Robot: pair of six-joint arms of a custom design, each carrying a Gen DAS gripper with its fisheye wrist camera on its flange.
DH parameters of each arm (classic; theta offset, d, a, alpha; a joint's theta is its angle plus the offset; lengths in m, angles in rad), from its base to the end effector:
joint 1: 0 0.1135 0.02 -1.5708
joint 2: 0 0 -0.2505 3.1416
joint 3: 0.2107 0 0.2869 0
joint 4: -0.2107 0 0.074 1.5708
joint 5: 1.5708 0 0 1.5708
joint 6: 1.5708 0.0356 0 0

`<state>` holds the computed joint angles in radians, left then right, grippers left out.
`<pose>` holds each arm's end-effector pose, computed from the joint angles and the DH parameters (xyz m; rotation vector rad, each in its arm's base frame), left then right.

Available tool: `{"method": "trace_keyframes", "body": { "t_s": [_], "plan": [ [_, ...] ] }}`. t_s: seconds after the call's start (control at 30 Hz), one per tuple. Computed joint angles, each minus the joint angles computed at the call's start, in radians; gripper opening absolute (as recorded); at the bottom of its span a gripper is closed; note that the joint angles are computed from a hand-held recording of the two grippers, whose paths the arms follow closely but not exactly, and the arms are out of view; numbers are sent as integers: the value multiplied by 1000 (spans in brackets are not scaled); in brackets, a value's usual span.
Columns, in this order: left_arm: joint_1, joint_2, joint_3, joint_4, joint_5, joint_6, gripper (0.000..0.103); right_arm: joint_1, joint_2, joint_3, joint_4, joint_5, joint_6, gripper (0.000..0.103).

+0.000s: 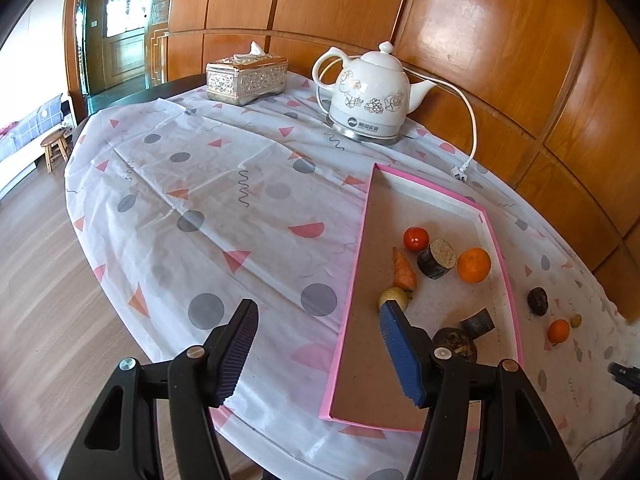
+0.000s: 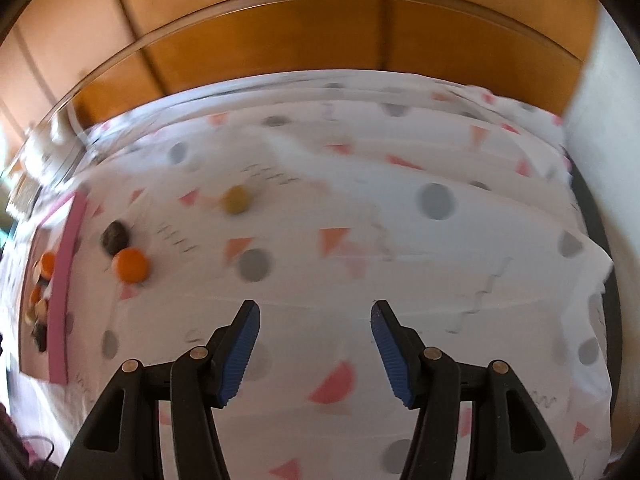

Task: Organize fruits
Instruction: 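Move the right tool toward the small yellow fruit beside the tray, then grasp the small yellow fruit with the right tool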

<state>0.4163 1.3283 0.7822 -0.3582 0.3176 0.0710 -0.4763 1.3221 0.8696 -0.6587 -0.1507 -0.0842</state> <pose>0.2765 0.1101 0.1775 -0.2833 2.4046 -0.1738 0.2560 -0.1261 0.1897 0.4720 2.6176 0.0209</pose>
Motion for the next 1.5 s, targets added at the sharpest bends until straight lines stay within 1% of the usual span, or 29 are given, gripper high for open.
{"method": "trace_keyframes", "body": {
  "t_s": [0.17,0.3,0.37,0.43,0.47,0.53,0.73,1.0,1.17,1.2,1.23,1.33,1.5],
  "plan": [
    [7,-8,-7,5,9,4,64,151,13,18,7,-17,50,59],
    [26,-5,-2,2,22,4,64,251,49,45,48,13,112,59],
    [36,0,1,4,24,3,64,253,65,57,68,28,166,59],
    [48,10,4,7,24,3,64,247,98,75,77,79,207,59],
    [53,14,4,9,24,5,64,240,118,83,83,103,228,54],
    [61,25,6,10,21,10,64,209,157,106,90,86,255,47],
    [65,39,8,12,12,9,65,209,272,190,134,74,307,47],
    [63,34,7,9,-5,15,66,241,451,324,150,139,332,47],
    [65,38,6,9,-19,10,68,250,523,373,140,162,331,47],
    [66,39,6,9,-22,9,69,252,534,379,139,166,327,42],
    [65,41,5,8,-26,8,69,257,545,385,136,174,321,27],
    [63,42,3,12,-45,-1,70,276,552,379,150,215,299,27],
    [65,31,-6,15,-46,-5,71,271,517,338,164,180,277,27]
  ]
}}
